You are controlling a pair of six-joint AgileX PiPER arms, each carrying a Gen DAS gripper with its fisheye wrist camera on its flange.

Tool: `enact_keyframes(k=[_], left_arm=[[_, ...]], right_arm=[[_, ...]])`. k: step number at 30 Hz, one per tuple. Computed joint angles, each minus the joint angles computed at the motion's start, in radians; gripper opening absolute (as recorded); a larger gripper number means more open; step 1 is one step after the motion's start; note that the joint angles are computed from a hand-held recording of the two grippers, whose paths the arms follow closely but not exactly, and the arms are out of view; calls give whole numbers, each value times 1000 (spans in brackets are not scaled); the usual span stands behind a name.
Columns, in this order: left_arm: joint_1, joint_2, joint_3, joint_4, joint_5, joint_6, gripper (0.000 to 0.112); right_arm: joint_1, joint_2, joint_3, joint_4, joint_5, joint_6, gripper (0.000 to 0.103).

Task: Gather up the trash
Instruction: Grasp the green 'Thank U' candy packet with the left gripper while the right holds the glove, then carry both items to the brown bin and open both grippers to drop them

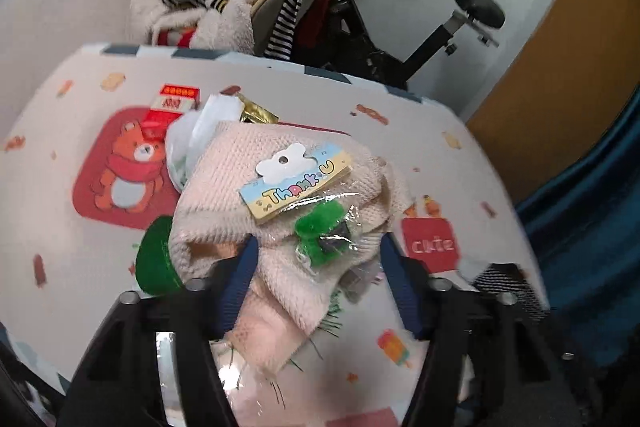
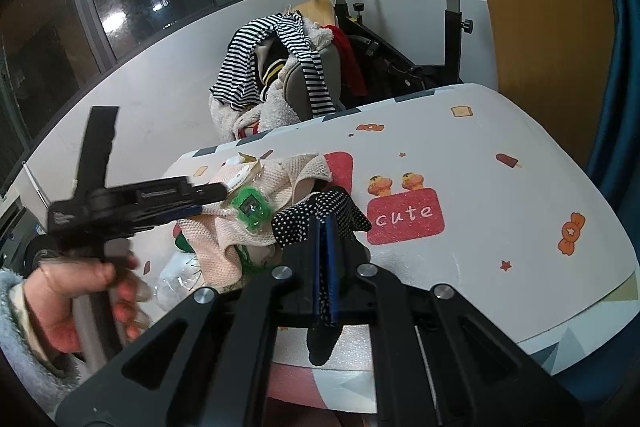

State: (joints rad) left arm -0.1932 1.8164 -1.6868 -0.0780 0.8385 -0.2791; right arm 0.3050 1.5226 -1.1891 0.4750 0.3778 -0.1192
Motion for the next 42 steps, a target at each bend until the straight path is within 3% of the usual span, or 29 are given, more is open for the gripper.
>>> enact_keyframes(k=[6, 11, 13, 14, 15, 17, 18, 26, 29, 42], left_arm=[[-43, 168, -201, 126, 128, -192, 63], [-76, 267, -332, 215, 210, -294, 81], [-77, 283, -342, 225, 210, -324, 80], [-74, 281, -330, 227, 199, -338, 71], [-68, 274, -310, 228, 186, -350, 69], [-53, 251, -274, 196, 153, -328, 49], [-45, 241, -263, 178, 151, -311, 46], [-1, 59, -72, -49, 78, -107, 44], [9, 23, -47, -112, 100, -38, 45], [89, -184, 179, -190, 52, 93, 44]], right_arm=[[-40, 9, 3, 69, 5, -76, 7], [-71, 16, 11, 128, 9, -138, 7], [-78, 19, 19, 141, 6, -148, 7], [-84, 21, 21, 155, 8, -162, 7], [-88, 23, 24, 161, 9, -166, 7], [-94, 27, 24, 169, 13, -171, 7], [-95, 26, 25, 170, 13, -173, 7], [-68, 8, 21, 138, 10, -134, 7], [-46, -5, 20, 103, 15, -103, 7], [19, -86, 47, -14, 45, 36, 7]])
